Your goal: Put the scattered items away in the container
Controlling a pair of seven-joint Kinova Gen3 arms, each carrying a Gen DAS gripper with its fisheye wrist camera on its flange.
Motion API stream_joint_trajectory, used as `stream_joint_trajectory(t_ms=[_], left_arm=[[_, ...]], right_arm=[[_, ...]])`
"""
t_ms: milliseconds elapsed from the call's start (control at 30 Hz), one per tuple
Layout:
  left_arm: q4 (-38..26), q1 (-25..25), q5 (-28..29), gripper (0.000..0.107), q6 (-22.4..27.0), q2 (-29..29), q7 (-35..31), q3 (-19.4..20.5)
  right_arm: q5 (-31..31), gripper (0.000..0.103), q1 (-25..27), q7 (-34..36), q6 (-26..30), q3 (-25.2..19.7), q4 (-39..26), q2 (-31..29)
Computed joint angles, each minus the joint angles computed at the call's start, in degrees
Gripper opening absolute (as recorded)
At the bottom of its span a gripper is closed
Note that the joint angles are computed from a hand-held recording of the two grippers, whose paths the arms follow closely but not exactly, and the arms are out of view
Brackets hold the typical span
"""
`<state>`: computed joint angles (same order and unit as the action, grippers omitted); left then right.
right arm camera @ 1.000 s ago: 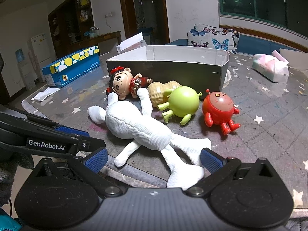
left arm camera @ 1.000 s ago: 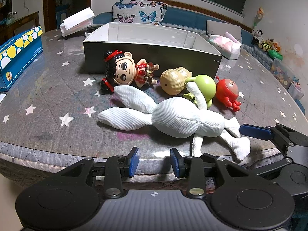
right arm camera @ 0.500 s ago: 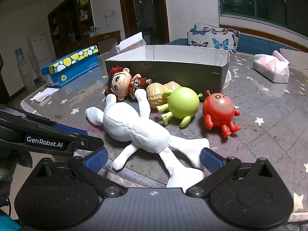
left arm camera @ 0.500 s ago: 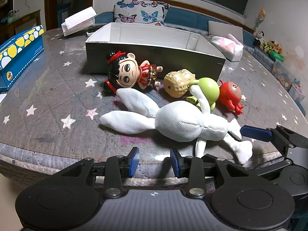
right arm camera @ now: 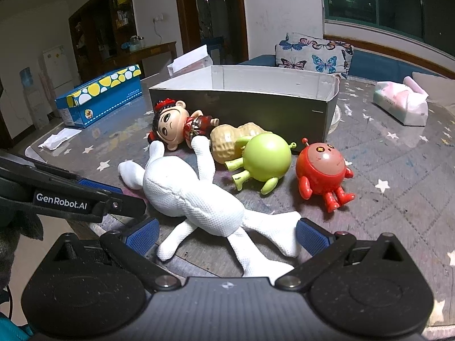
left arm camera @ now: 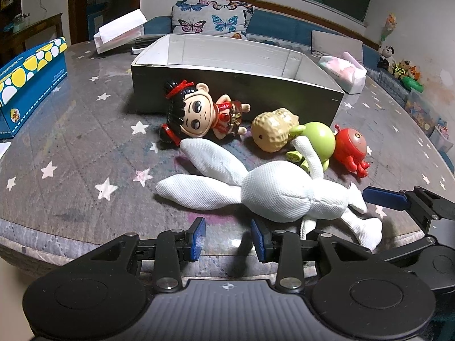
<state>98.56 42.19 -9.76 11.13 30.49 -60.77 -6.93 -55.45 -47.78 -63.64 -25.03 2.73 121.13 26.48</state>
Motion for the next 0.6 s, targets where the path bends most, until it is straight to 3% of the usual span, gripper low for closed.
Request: stream_joint_trajectory(t_ms=[300, 600], left_arm=[[-0.5, -2.4, 0.0, 0.037, -0.4, -0.2, -2.0, 1.9], [-1.0, -7.8, 1.5, 0.037, -0.9, -0.9, -7.9, 7.7]], right_arm=[[3.4, 0.101, 1.6, -1.4, 1.6, -0.2, -1.1, 0.0], [10.7, 0.089, 3.1, -4.3, 6.5, 1.3, -3.2, 0.2]])
